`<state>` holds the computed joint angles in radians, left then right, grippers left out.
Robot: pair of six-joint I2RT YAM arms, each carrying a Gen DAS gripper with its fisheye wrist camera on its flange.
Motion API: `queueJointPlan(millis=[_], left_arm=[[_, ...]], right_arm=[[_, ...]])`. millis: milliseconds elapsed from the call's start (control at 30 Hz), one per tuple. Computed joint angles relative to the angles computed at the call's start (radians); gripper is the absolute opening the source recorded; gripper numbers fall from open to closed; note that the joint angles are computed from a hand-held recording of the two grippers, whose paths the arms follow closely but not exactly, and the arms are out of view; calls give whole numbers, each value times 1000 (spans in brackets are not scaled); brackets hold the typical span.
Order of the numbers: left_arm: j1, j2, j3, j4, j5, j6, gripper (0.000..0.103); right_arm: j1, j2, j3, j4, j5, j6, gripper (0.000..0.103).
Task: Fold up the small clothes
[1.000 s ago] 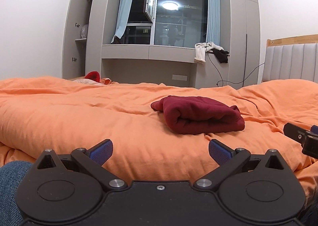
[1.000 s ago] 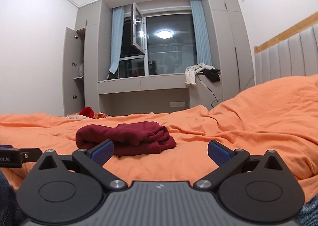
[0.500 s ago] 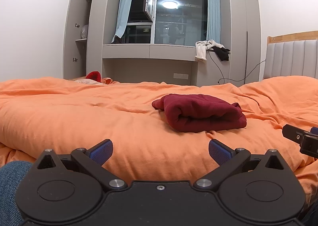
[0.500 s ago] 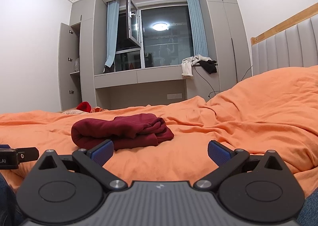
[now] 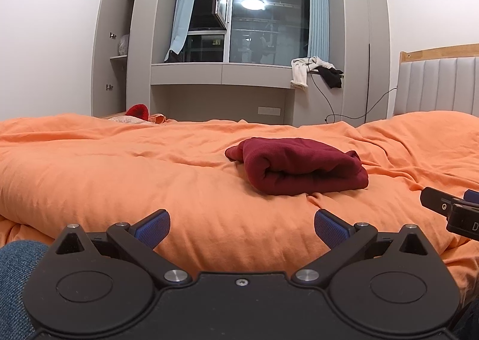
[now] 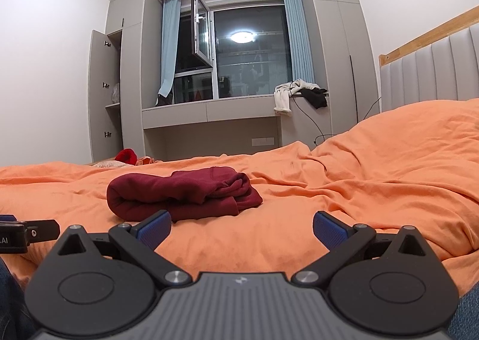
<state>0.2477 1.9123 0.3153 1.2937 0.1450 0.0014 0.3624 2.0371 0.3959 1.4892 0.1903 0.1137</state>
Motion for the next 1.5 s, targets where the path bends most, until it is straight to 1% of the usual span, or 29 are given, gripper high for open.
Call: queueJointPlan(millis=[733,867,1000,1500], left_arm=[[-6,-2,-2,-1,-8,2,102],[-23,6,-6,17,-55,26,102],[-25,1,2,-11,-66,34,102],[-29,-12,4,-32,-73,29,102]], right_arm=[[-2,0,3,-8,-5,-2,103],[-2,-2,3,-10,-5,-3,103],[-3,10,6,-5,-7,-5,103],[-3,16,9,-3,-9,-8,103]])
